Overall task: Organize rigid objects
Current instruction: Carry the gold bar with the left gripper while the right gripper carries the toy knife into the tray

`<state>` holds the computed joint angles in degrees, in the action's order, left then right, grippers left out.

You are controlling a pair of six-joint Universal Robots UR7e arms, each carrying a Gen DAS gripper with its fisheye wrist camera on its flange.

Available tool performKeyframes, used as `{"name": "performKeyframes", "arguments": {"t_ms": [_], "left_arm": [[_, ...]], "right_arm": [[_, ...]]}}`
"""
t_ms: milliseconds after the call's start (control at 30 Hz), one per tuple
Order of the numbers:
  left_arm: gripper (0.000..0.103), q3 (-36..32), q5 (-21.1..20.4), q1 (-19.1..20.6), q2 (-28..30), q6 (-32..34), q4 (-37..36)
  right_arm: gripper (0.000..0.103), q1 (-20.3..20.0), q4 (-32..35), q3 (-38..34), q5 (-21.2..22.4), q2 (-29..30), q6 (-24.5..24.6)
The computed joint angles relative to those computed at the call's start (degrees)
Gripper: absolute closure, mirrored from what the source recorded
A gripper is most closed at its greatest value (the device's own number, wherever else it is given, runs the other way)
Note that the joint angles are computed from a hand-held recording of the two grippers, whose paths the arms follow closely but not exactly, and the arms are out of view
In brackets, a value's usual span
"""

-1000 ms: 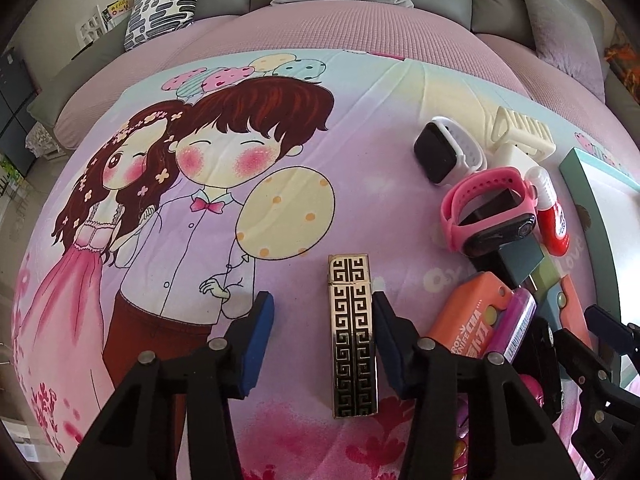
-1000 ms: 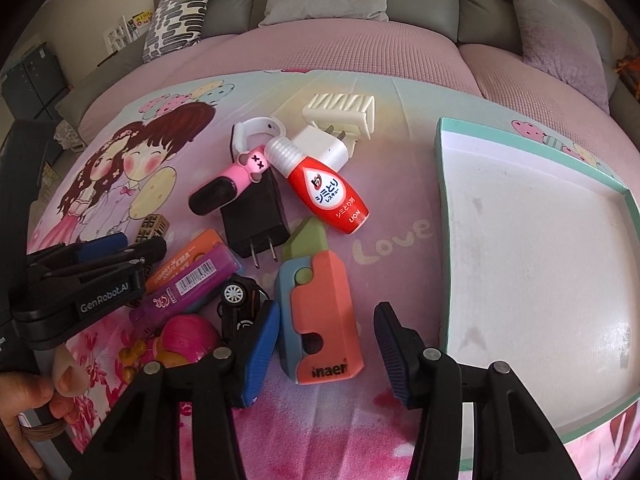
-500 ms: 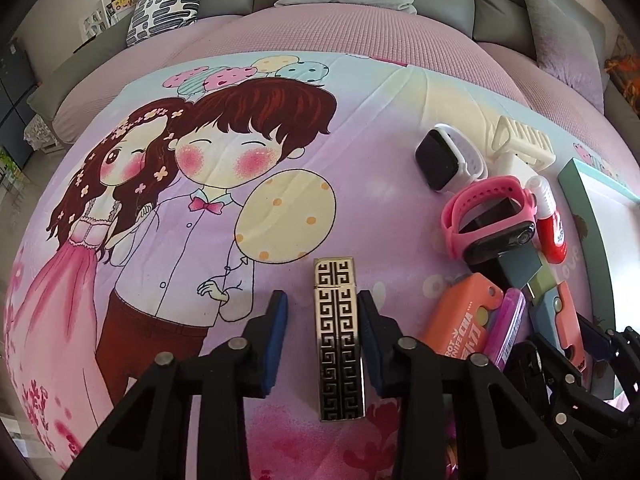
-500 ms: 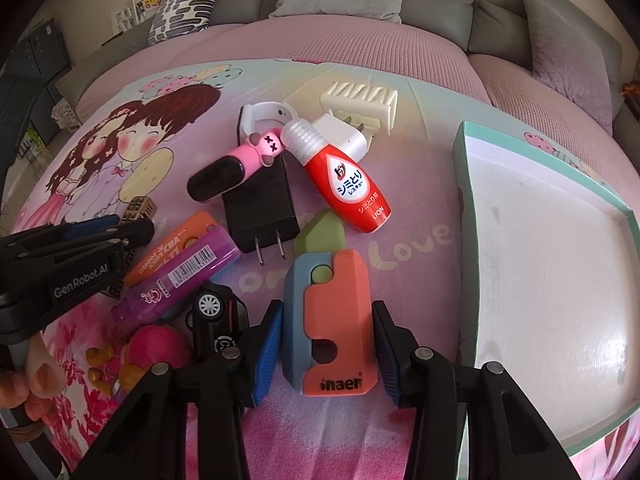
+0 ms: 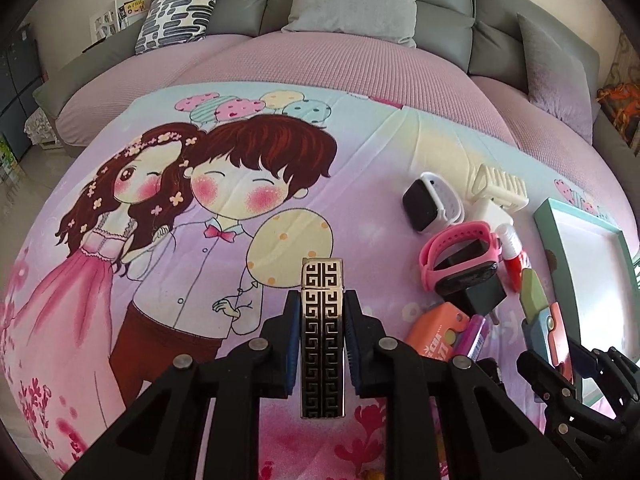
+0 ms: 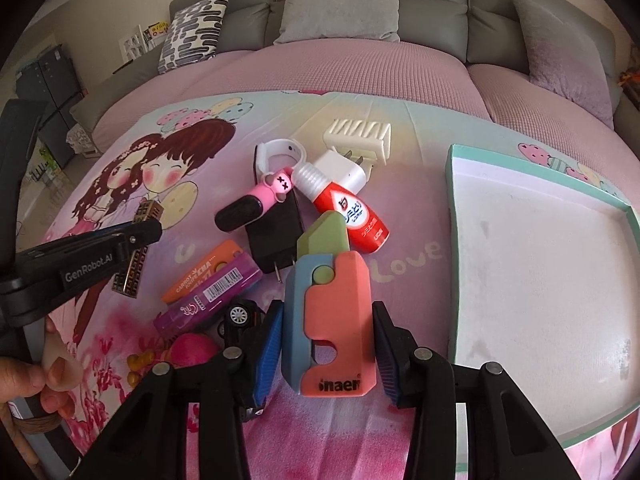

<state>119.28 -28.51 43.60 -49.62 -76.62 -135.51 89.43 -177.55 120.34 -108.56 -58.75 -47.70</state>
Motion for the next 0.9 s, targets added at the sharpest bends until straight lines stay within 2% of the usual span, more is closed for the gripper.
{"name": "performKeyframes", "arguments": {"t_ms": [133, 267, 400, 533, 633, 900], "left_arm": [[0.082, 0.48, 3.00, -2.54, -1.57, -2.10, 2.60], [0.082, 0.43, 4.47, -4.20, -1.25, 0.68, 0.09], [0.082, -1.17, 3.92, -4.21, 1.46, 8.35, -6.43], [0.082, -4.55, 2.60, -3.97, 4.96, 13.91, -9.61], [0.082, -7.81, 0.99, -3.87, 8.38, 20.70, -13.75], [0.082, -20.13, -3.28, -3.43, 17.45, 33.67, -13.31]], "right_arm": [[0.058, -0.08, -0.17, 1.35, 4.32, -3.76, 0.41], [0.058, -0.22, -3.07, 1.23, 4.14, -4.76, 0.61], [0.058, -0.97, -5.38, -0.26, 1.59, -4.43, 1.29], [0.058, -2.16, -8.49, -1.47, -0.56, -4.36, 1.07], [0.058, -3.00, -9.78, -2.90, -3.27, -3.58, 1.60], [0.058, -6.26, -8.92, -5.60, -4.80, -4.61, 5.31]]}}
